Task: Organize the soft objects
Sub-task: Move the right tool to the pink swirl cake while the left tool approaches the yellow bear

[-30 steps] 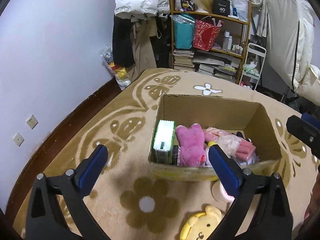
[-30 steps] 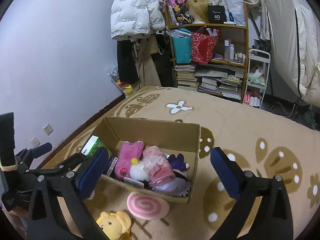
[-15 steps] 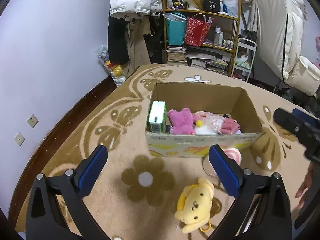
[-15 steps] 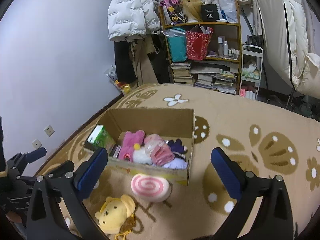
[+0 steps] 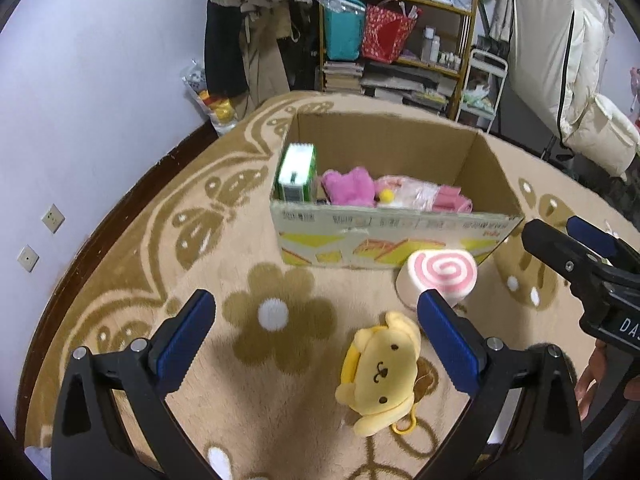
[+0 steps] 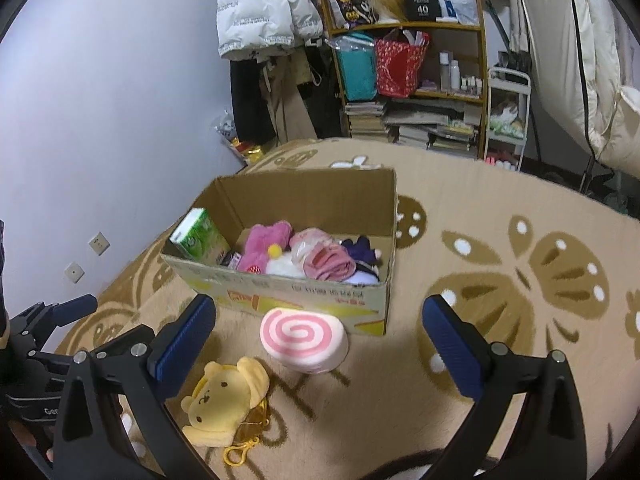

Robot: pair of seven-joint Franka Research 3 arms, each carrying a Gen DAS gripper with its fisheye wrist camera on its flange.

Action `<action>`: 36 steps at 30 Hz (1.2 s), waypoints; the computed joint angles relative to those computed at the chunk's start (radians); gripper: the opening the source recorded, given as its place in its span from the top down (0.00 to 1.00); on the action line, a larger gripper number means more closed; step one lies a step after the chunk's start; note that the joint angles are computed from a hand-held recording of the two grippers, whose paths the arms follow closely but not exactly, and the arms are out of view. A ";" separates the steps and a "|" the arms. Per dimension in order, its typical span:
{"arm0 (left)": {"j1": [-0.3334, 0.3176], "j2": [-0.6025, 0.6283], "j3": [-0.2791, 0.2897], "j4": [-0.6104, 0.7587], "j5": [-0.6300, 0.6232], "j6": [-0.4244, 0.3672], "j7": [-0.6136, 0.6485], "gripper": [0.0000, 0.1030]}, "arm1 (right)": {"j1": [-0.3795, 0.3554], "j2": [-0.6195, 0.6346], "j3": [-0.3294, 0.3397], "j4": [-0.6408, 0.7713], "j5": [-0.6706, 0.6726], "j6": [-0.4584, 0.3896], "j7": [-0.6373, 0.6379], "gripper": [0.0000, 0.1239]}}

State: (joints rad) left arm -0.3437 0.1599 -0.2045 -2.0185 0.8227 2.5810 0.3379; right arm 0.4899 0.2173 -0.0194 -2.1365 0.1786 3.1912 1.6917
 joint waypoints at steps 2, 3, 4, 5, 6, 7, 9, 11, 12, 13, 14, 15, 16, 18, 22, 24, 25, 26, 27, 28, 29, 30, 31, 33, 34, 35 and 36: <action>0.002 0.014 -0.003 0.007 -0.022 0.000 0.019 0.03 | -0.070 0.015 0.078 0.007 0.042 -0.005 -0.038 0.17; 0.001 0.027 -0.005 0.017 -0.039 -0.010 0.036 0.03 | -0.097 0.022 0.108 0.010 0.062 -0.007 -0.056 0.17; 0.000 0.034 -0.005 0.024 -0.049 -0.014 0.049 0.03 | -0.128 0.031 0.144 0.015 0.086 -0.007 -0.077 0.17; -0.002 0.043 -0.004 0.031 -0.055 -0.017 0.058 0.03 | -0.136 0.038 0.154 0.017 0.100 -0.006 -0.087 0.17; -0.004 0.052 -0.004 0.038 -0.063 -0.022 0.070 0.03 | -0.143 0.045 0.163 0.020 0.112 -0.004 -0.097 0.17; -0.006 0.058 -0.002 0.042 -0.070 -0.024 0.078 0.03 | -0.163 0.054 0.186 0.026 0.128 -0.004 -0.115 0.17; -0.009 0.071 -0.002 0.051 -0.089 -0.030 0.098 0.03 | -0.203 0.074 0.232 0.039 0.161 -0.008 -0.153 0.17; -0.011 0.085 -0.002 0.058 -0.110 -0.029 0.121 0.03 | -0.240 0.097 0.273 0.057 0.194 -0.018 -0.190 0.17; -0.019 0.093 0.004 0.065 -0.102 -0.037 0.114 0.03 | -0.275 0.110 0.311 0.066 0.219 -0.024 -0.218 0.17; -0.025 0.097 0.009 0.069 -0.094 -0.042 0.107 0.03 | -0.308 0.126 0.345 0.079 0.244 -0.034 -0.249 0.17; -0.027 0.106 0.009 0.077 -0.096 -0.049 0.114 0.03 | -0.309 0.134 0.346 0.087 0.256 -0.043 -0.264 0.17; -0.028 0.114 0.009 0.083 -0.104 -0.051 0.123 0.03 | -0.308 0.141 0.346 0.093 0.268 -0.049 -0.279 0.17; -0.027 0.124 0.007 0.091 -0.116 -0.051 0.137 0.03 | -0.313 0.150 0.352 0.100 0.282 -0.052 -0.298 0.17; -0.033 0.144 0.009 0.109 -0.129 -0.068 0.156 0.03 | -0.325 0.165 0.367 0.112 0.312 -0.057 -0.332 0.17; -0.041 0.172 0.013 0.134 -0.152 -0.096 0.185 0.03 | -0.333 0.191 0.380 0.136 0.364 -0.070 -0.384 0.17; -0.040 0.178 0.012 0.138 -0.169 -0.091 0.198 0.03 | -0.341 0.205 0.390 0.150 0.393 -0.079 -0.405 0.17; -0.039 0.182 0.012 0.139 -0.178 -0.086 0.206 0.03 | -0.351 0.213 0.401 0.158 0.410 -0.088 -0.420 0.17; -0.039 0.184 0.012 0.140 -0.184 -0.084 0.213 0.03 | -0.348 0.219 0.399 0.165 0.421 -0.093 -0.429 0.17; -0.041 0.188 0.013 0.143 -0.188 -0.085 0.218 0.03 | -0.349 0.225 0.400 0.170 0.433 -0.096 -0.441 0.17; -0.042 0.193 0.012 0.147 -0.196 -0.086 0.226 0.03 | -0.355 0.229 0.407 0.175 0.448 -0.099 -0.456 0.17; -0.040 0.197 0.011 0.147 -0.205 -0.082 0.234 0.03 | -0.375 0.236 0.430 0.180 0.472 -0.104 -0.481 0.17; -0.035 0.203 0.007 0.149 -0.224 -0.078 0.248 0.03 | -0.385 0.241 0.440 0.184 0.493 -0.111 -0.500 0.17; -0.033 0.207 0.006 0.150 -0.238 -0.076 0.258 0.03 | -0.383 0.244 0.437 0.187 0.506 -0.118 -0.511 0.17; -0.031 0.218 0.004 0.155 -0.264 -0.075 0.274 0.03 | -0.362 0.249 0.413 0.193 0.517 -0.129 -0.521 0.17; -0.029 0.225 0.003 0.159 -0.278 -0.076 0.283 0.03 | -0.354 0.251 0.403 0.197 0.524 -0.136 -0.524 0.17; -0.028 0.229 0.002 0.162 -0.290 -0.072 0.290 0.03 | -0.352 0.253 0.401 0.200 0.534 -0.141 -0.531 0.17; -0.025 0.233 0.001 0.162 -0.304 -0.064 0.296 0.03 | -0.354 0.256 0.403 0.205 0.547 -0.147 -0.542 0.17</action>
State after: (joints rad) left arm -0.3685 0.3928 -0.2036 -1.8567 0.5185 2.5174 0.6342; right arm 0.1356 0.4730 0.3835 -1.9316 0.7255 3.0443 1.1492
